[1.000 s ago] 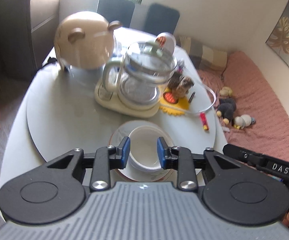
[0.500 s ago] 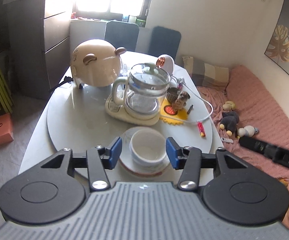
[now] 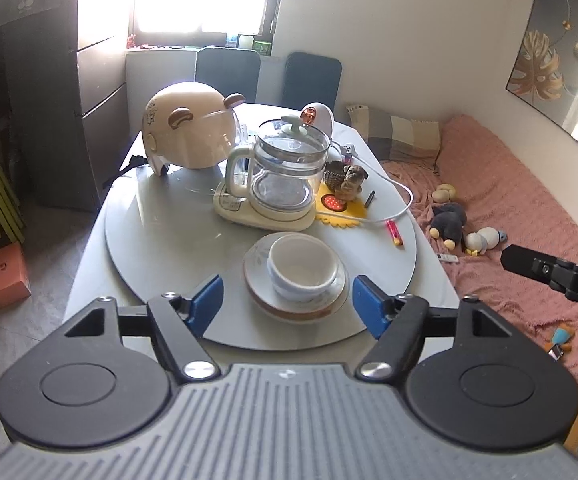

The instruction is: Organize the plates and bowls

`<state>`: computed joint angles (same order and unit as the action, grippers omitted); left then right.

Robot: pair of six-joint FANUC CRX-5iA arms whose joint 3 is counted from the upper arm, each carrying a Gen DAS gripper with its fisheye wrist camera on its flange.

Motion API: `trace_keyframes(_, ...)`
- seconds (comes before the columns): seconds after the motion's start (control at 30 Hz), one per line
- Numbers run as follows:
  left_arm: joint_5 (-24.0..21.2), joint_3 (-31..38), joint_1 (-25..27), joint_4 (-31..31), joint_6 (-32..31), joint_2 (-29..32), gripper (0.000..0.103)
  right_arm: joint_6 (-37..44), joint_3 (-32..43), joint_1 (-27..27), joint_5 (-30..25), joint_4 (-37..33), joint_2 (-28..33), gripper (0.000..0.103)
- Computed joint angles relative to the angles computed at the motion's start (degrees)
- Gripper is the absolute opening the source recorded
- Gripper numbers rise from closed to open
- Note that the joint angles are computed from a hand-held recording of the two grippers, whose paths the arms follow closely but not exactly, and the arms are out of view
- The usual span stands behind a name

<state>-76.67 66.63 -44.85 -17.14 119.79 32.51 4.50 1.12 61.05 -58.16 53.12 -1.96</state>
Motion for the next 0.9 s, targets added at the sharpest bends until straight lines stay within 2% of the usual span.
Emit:
trace_keyframes(0.23,4.9,-14.9,0.4,-0.1,1.4,-9.8,0.09,-5.4,1.0,5.7,-5.9,1.4,1.6,0.03)
trace_keyframes(0.57,9.8,-25.8,1.6,2.3,-1.6,-17.2,0.095,-8.9,3.1,11.3,-14.2,2.8,4.7,0.03)
trace_keyframes(0.73,9.2,-25.9,1.7,3.1,-2.9,-17.2,0.095,-6.7,4.2,12.0,-15.3,2.3,5.4,0.03)
trace_keyframes(0.9,8.5,-23.7,-1.4,-1.5,0.2,-16.1,0.095,-6.3,2.7,12.2,-15.1,1.5,4.0,0.03)
